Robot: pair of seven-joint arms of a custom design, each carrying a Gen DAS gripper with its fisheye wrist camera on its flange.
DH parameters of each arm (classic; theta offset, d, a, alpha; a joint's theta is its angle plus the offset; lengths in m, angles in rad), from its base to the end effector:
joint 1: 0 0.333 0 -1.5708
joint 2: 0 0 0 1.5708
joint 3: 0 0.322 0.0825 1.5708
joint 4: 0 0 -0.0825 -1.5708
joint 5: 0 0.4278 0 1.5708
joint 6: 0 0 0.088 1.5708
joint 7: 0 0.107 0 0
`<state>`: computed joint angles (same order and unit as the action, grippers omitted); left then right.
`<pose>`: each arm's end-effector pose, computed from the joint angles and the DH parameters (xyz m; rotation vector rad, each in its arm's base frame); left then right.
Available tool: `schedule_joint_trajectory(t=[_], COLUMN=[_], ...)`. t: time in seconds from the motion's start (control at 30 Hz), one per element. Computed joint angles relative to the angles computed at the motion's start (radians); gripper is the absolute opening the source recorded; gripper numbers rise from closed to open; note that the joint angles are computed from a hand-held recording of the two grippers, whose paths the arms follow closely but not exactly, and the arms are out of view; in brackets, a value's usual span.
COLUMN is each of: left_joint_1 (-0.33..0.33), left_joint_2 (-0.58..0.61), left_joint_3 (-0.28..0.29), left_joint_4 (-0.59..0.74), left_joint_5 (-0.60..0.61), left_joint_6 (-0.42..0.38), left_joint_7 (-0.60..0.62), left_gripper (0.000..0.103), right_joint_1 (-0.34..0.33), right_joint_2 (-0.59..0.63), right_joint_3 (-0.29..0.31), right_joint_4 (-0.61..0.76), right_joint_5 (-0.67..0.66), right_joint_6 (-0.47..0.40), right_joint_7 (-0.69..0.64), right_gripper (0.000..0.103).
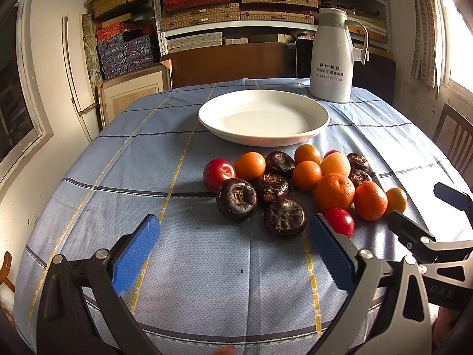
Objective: Organize fruits
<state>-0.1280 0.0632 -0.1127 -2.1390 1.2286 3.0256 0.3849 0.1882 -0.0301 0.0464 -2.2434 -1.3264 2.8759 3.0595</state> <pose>0.5714 -0.2123 0.4155 -1.4805 1.8571 -0.8114 0.5455 0.1872 0.4022 -1.6622 1.7556 -0.8736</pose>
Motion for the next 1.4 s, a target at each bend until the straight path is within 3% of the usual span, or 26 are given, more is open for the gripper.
schedule_joint_trajectory(t=[1.4], left_joint_1=[0.004], left_joint_2=[-0.001], left_joint_3=[0.003], left_joint_4=[-0.008], left_joint_5=[-0.022], left_joint_6=[0.006], left_joint_7=[0.025], left_gripper=[0.099], right_joint_1=[0.005], right_joint_2=[0.002], right_joint_3=[0.001], right_joint_4=[0.002], right_joint_5=[-0.001], right_joint_6=[-0.005], right_joint_7=[0.002], right_gripper=[0.100])
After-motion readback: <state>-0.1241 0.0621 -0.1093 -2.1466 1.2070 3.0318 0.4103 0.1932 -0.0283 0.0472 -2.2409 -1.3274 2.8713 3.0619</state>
